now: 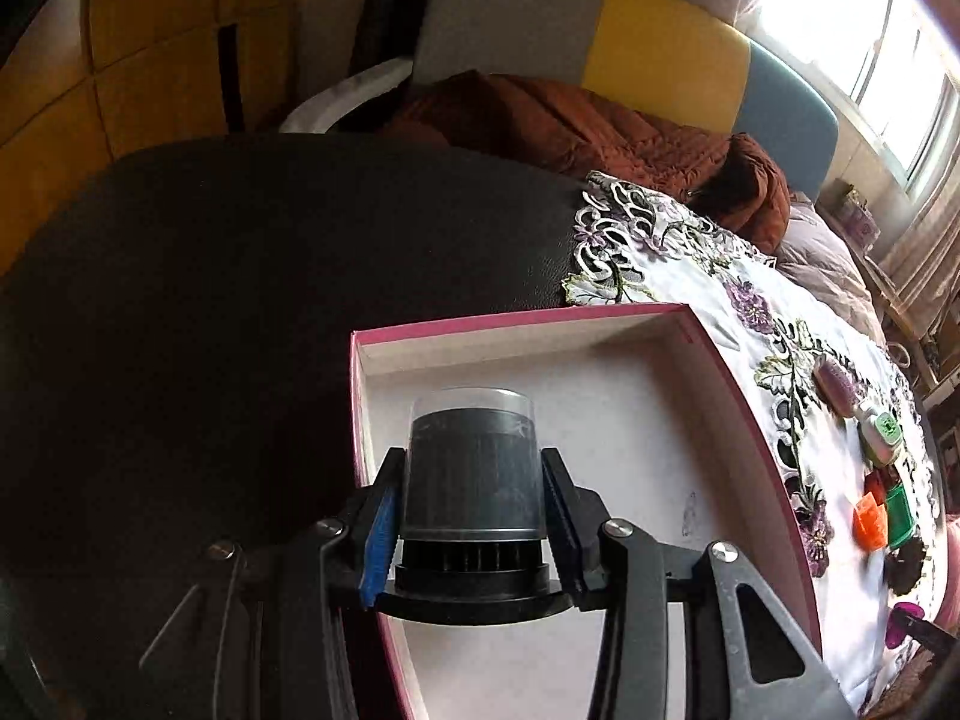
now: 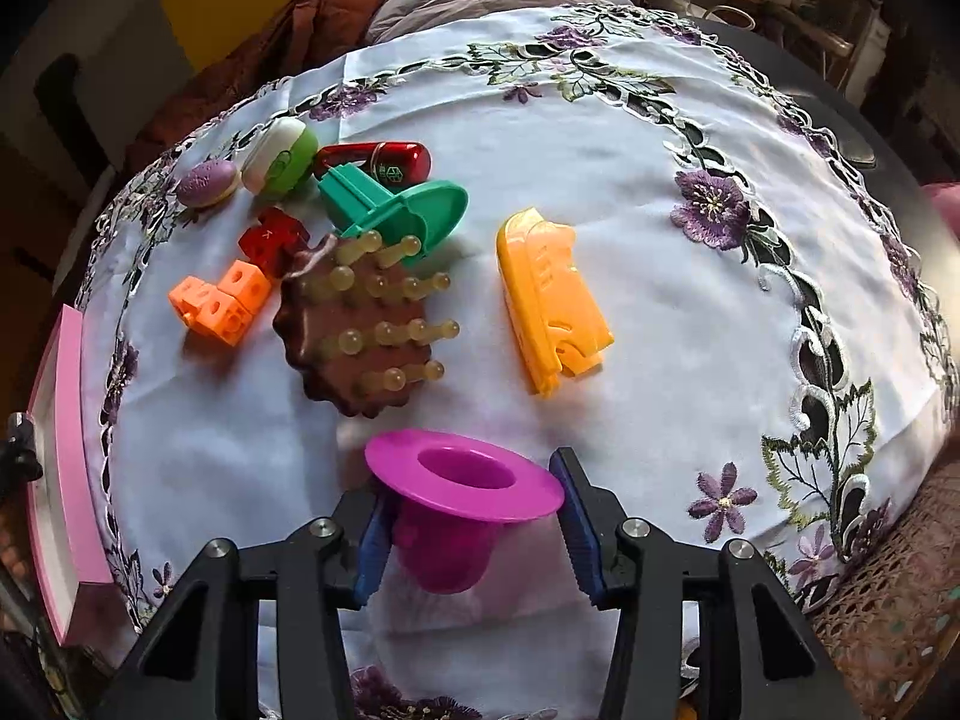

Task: Organize rigid objects
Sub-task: 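Lower the black cup into the tray and open the left gripper, then carry the magenta hat cup to the tray and release it with the right gripper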

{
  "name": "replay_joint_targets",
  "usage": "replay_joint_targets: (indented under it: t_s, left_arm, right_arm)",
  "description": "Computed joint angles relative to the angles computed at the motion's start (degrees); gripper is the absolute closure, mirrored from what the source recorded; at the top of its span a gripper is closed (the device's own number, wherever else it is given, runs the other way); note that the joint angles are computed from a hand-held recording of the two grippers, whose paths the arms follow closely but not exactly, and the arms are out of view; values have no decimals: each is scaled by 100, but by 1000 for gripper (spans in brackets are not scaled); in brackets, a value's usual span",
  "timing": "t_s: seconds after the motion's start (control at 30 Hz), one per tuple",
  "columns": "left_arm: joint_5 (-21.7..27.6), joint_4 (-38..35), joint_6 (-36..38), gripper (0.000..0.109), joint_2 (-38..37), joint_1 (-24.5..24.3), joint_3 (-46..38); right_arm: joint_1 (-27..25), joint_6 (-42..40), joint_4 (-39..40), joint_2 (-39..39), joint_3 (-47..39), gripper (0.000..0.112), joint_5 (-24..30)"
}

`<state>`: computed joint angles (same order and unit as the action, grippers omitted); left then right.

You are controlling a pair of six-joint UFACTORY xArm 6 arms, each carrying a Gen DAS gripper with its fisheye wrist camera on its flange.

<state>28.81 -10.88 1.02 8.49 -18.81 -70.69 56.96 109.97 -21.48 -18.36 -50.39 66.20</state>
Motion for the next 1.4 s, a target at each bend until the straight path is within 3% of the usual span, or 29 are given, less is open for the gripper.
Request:
replay_joint_targets:
  t_s: [0.17, 0.47, 0.67, 0.9, 1.17, 1.4]
  left_arm:
    - [-27, -234, 73, 56, -218, 9, 196]
    - [-322, -143, -43, 56, -1392, -26, 1231]
    - [-357, -518, 211, 56, -2411, -247, 2191]
    - [-373, -625, 59, 56, -3136, -557, 2900]
    - [-356, 331, -793, 56, -3465, -720, 3200]
    - [-228, 701, -1171, 56, -3611, -607, 3295]
  right_arm:
    - [-26, -134, 30, 79, -73, 63, 71]
    - [42, -322, -131, 273, -270, 64, 263]
    - [147, -232, -475, 249, -194, 64, -176]
    - [201, -469, -586, 469, -320, 64, -254]
    - [227, -747, -656, 643, -477, 64, -323]
    - [206, -1106, -678, 922, -734, 64, -584]
